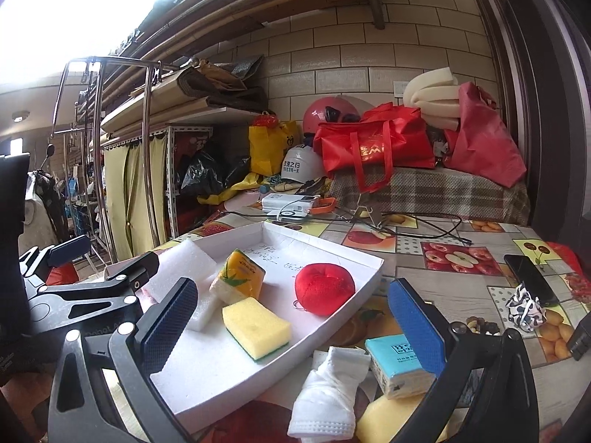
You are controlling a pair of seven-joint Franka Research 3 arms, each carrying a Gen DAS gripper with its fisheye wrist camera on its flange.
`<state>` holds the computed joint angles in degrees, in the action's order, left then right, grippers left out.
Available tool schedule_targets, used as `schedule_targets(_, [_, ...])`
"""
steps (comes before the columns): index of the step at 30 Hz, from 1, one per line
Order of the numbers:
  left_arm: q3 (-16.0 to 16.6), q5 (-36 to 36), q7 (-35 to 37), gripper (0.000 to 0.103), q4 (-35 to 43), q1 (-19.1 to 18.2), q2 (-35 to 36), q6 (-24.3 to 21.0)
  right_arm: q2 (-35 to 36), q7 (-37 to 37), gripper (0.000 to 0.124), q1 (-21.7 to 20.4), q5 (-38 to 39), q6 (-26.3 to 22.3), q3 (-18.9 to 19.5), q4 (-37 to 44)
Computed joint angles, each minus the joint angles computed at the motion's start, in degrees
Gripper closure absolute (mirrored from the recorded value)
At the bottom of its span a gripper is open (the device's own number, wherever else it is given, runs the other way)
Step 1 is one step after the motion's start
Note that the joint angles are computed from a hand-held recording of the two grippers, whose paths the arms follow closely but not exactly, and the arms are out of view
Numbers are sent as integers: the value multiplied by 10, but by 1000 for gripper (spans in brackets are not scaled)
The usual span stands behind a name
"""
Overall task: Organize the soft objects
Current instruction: 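Withdraw both tools from the box toward the loose table items, then grasp the white sock with the left tool while the right tool grasps the yellow octagonal sponge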
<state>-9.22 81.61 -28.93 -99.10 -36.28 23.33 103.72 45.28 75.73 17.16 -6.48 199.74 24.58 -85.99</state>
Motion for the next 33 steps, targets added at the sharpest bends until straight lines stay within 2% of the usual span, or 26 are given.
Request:
schedule_targets(2, [-2,-7,-2,0,7,-5,5,-11,-18,1,21,5,18,13,-23,-22])
schedule_targets(6, [-4,-5,4,0,15,-11,10,0,-55,5,21,13,56,38,-70,-69])
schedule_targets(9, [-4,5,24,0,28,-13,18,35,-79,-2,21,36,112,46,-123,-93])
schedule_targets(12, [-2,15,77,0,62,-19,40,73,-91,-4,21,26,139,49,-143,-106])
schedule_targets(15, [5,19,151,0,103,-24,68,134,-94,18,21,-21,126,25,-121,-105])
schedule_targets(16, [7,16,176,0,114,-22,75,166,-93,29,21,-47,111,9,-102,-102])
schedule_targets(20, [8,-36,291,0,170,-13,113,256,-85,48,21,-173,30,-52,19,-106])
schedule_targets(22, [10,-67,355,0,206,-20,138,257,-86,29,21,-212,6,-64,60,-120])
schedule_targets(24, [12,-105,417,1,247,-25,165,248,-89,12,21,-220,3,-63,70,-130])
schedule_targets(29, [18,-177,508,1,330,-26,220,271,-94,-15,21,-197,34,-80,49,-123])
schedule_targets(33, [-10,-286,648,1,453,-12,301,257,-85,-30,21,-214,43,-71,72,-121])
